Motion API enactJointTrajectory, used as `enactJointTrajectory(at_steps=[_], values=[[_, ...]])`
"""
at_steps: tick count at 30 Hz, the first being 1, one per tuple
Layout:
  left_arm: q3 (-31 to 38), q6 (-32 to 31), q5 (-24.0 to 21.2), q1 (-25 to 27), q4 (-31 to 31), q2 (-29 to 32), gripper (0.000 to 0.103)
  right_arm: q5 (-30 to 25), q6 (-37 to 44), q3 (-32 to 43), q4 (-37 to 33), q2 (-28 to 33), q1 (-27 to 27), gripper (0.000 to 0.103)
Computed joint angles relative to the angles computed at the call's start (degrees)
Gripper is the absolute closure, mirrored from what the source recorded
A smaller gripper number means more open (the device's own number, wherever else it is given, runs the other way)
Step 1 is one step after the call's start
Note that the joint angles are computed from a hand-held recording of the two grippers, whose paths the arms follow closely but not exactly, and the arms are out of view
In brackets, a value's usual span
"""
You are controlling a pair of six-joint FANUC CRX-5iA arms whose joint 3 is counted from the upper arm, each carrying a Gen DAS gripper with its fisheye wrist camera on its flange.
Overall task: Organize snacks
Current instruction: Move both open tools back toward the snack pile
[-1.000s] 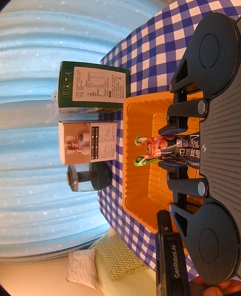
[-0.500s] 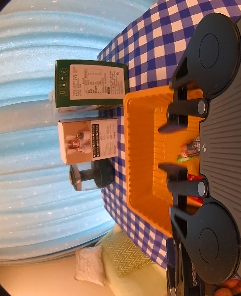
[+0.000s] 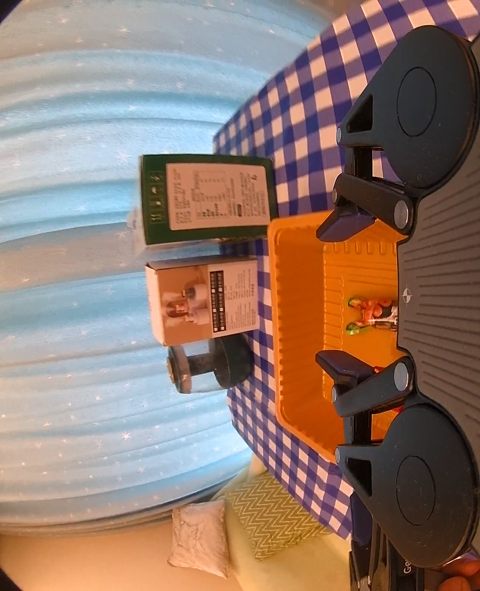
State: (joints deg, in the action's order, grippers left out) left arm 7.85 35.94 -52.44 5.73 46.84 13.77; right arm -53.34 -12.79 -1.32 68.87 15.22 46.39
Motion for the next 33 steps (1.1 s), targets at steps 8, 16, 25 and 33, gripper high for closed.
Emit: enactJointTrajectory(at_steps=[8, 16, 25, 33], values=[[-8.8, -5.3, -2.3, 2.8, 3.2, -7.5, 0.027, -8.2, -6.7, -4.9, -0.1, -3.6, 7.7, 0.038], [-17.1, -6.1, -5.4, 7.1, 1.4, -15.4, 0.027, -13.8, -11.7, -7.1, -6.0, -5.5, 16.2, 0.038], [-23.6, -6.3, -8.8, 12.0, -2.5, -21.3, 0.027, -15.4, -12.1, -5.8, -11.0, -3.7, 21.2, 0.038], [-24.8, -6.6, -8.6, 13.8, -3.9, -21.3, 0.028, -11.2, -10.2, -3.4, -12.8, -0.6, 20.2, 0.056]])
